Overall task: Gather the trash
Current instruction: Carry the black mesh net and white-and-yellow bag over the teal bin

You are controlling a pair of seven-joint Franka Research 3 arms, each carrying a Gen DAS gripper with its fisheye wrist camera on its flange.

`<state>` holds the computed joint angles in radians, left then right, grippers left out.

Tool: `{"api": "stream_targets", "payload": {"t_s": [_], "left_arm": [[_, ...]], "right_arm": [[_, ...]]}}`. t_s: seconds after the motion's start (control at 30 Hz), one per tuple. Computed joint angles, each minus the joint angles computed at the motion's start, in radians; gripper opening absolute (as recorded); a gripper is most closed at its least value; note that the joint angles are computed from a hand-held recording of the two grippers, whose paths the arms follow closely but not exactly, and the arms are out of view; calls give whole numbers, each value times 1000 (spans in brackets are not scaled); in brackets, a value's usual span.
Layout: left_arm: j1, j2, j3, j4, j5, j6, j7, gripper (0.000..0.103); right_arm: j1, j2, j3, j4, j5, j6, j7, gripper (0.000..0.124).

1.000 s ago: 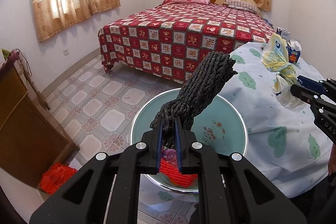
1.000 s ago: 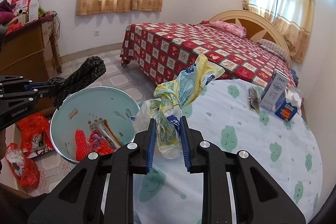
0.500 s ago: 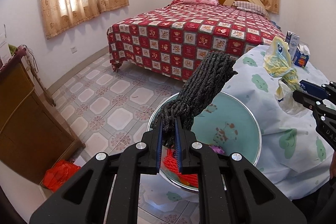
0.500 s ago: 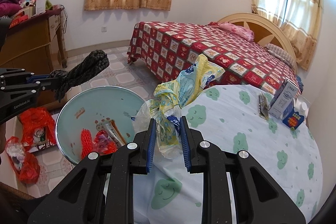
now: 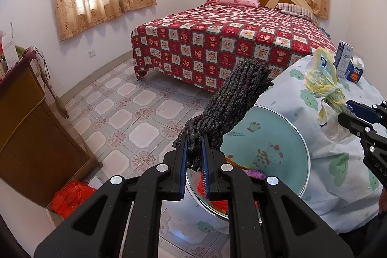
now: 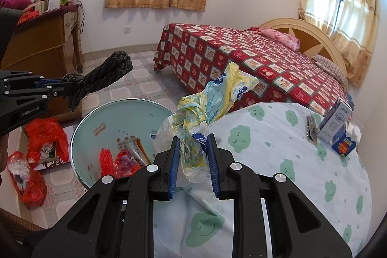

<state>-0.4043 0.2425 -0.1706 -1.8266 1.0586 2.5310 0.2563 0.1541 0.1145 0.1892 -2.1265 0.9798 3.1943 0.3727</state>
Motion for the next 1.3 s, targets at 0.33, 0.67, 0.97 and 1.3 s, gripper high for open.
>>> {"api": "stream_targets", "payload": {"t_s": [0.33,0.67,0.97,1.3], "left_arm": [[-2,1,3,1,9,-16,-18,11],[0,-4,2,-2,21,-34,-31,11],[10,-11,0,-11,22,-24,-39,11],[13,-11,-2,-11,17,-13,-33,11]], "right_arm": [[7,5,2,3,-14,-6,1,23],[2,18,12,16,-18,-14,-14,23],[5,21,17,21,-20,-20,-23,23],[7,22,17,23,-13,-23,-34,23]]}}
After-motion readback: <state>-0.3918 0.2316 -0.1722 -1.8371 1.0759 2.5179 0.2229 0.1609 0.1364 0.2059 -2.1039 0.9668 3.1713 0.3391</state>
